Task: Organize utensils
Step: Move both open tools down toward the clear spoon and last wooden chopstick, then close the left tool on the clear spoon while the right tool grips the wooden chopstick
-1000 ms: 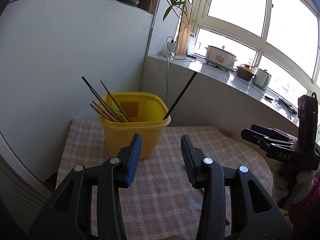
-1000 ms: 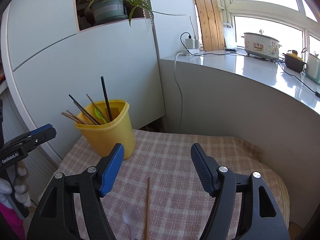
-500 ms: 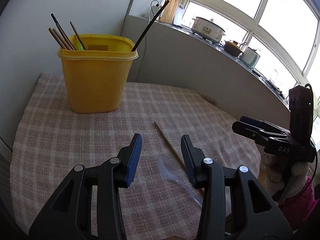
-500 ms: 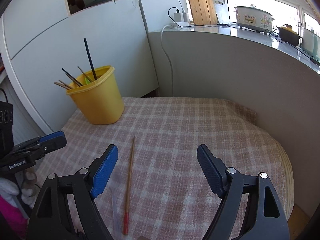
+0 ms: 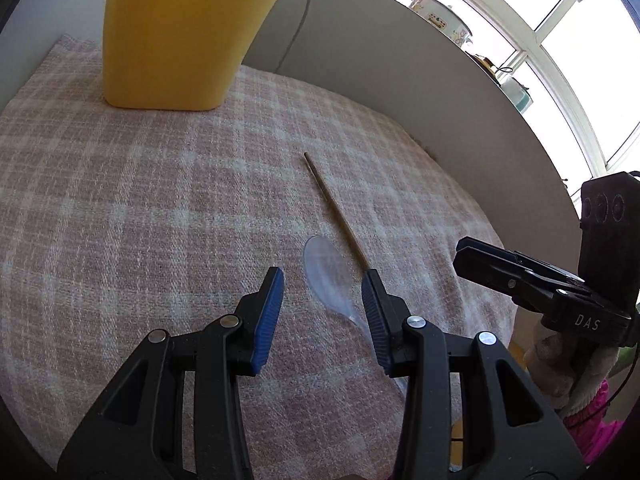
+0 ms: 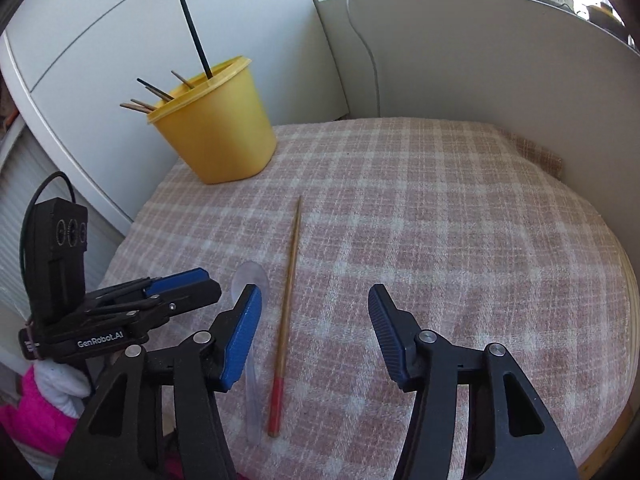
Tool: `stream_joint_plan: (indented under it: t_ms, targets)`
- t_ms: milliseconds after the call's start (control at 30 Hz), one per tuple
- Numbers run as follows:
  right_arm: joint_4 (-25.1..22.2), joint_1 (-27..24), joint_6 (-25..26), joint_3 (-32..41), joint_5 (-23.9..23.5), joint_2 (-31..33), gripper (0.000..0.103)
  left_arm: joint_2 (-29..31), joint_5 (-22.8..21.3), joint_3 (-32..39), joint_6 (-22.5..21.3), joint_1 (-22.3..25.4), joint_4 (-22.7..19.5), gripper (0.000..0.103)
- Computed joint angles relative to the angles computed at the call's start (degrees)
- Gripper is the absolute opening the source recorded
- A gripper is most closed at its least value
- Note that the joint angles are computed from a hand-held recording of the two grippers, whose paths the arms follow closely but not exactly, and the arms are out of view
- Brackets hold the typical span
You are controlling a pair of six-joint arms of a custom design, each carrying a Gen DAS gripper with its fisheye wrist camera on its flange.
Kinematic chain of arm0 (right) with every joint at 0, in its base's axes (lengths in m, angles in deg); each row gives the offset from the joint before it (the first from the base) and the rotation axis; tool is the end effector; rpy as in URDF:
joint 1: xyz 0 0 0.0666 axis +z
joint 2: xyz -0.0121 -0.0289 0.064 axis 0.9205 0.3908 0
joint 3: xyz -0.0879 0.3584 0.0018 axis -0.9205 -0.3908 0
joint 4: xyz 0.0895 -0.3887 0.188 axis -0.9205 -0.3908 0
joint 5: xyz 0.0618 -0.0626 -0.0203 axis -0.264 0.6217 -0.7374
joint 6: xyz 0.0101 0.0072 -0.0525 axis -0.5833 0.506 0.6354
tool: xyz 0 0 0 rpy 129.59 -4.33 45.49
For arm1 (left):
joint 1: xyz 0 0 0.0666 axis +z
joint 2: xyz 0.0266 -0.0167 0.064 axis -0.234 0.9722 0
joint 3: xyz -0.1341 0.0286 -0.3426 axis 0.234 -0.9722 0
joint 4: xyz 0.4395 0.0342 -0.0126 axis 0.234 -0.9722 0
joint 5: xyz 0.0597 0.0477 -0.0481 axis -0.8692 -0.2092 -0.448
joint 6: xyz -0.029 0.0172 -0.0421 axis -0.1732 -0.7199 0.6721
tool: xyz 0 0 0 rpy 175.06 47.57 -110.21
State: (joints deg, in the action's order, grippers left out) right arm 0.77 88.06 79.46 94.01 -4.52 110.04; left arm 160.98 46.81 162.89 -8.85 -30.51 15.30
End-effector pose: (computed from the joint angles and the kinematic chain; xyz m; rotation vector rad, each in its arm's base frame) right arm 0.5868 0.2414 0.4543 -0.6541 2.5014 0.6774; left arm 0.5138 -0.1610 0.4176 -0.4298 2.4134 -0.5707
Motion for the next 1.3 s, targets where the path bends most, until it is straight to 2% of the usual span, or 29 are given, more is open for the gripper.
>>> stream_joint_plan:
  t_ms: [67,167,333,467,533,733,867,1067,1200,1300]
  targets:
    - [-0.84,0.06,-0.43,0.19,-0.83,0.56,0.042,0.54,1.02,-0.23,1.18,0.13,0.64,0.041]
    - [-1.95,0.09,-0.59,0.64,-1.49,1.34,0.036,0.85,1.88,-0.65,2.54,0.22,2.13,0.041]
    - [-2.53,0.25,-1.30,1.23,-1.50,2.27,0.032,1.56,2.78,-0.90,3.71,0.46,4.39,0.040]
    - [-3.08,0.41,-1.39,2.13,-1.24,3.02,0.031,3.24,2.04,0.53,3.65,0.34,3.90,0.012]
    - [-3.63,0.68,-0.86,2.85,-0.63,3.57,0.031,4.42,1.66,1.79,3.90,0.35,3.47,0.005]
    - [-6.41,1.77,0.47,6.28,0.15,6.63,0.031,3.92,1.22,1.28,3.86,0.65,3.65,0.005]
    - [-8.97,2.92,1.49,10.01,1.26,9.67,0.024,2.18,0.51,-0.58,3.98,1.12,3.75,0.005]
    - [-13.19,4.48,1.83,19.58,3.03,16.27,0.024,-0.04,-0.18,-2.69,4.12,1.93,3.62,0.005]
    - [-17.15,5.92,4.94,26.76,7.05,20.75,0.024,-1.18,-0.55,-3.83,4.24,2.36,3.74,0.005]
    - [-18.81,7.26,8.38,30.04,12.30,22.70,0.013,-2.20,-0.84,-4.87,4.26,2.65,3.95,0.005]
